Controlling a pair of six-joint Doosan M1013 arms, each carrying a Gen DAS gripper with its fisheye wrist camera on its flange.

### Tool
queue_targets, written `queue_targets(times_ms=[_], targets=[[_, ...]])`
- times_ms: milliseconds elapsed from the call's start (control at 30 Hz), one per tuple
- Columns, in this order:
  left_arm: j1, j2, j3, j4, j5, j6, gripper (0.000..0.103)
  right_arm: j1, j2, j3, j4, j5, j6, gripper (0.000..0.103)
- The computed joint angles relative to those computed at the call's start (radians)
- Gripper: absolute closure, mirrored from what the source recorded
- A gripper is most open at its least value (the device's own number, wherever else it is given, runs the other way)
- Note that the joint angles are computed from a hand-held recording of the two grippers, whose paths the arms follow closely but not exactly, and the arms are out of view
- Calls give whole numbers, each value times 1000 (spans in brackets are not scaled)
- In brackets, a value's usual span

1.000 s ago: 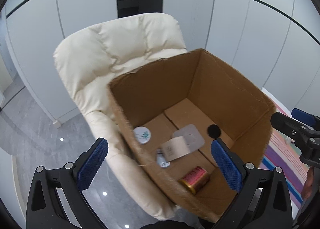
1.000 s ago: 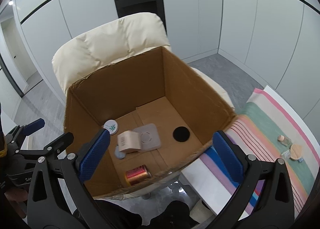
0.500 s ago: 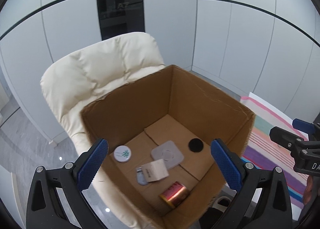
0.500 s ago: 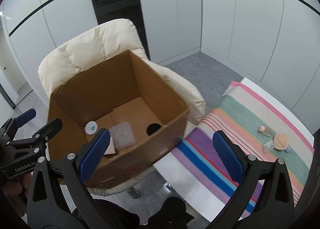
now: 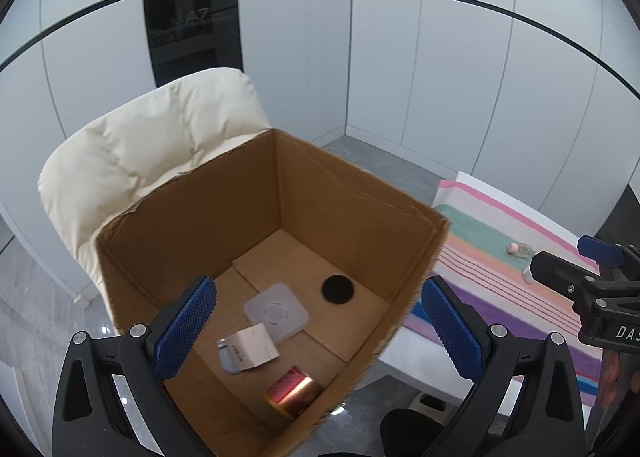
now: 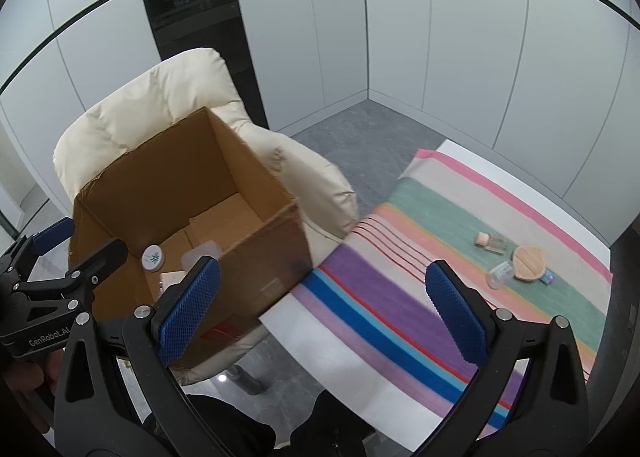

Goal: Organize objects
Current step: 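Move both tools back from the box toward the remaining items on the cloth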

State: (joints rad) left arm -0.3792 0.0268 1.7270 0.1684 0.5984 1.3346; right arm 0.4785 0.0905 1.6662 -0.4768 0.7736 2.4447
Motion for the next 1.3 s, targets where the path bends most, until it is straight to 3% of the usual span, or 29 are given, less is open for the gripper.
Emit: queue_targets(times_ms=[1300], targets=[[-212, 77, -71, -139, 29, 163, 0, -160, -237, 231, -66, 76, 210, 0]])
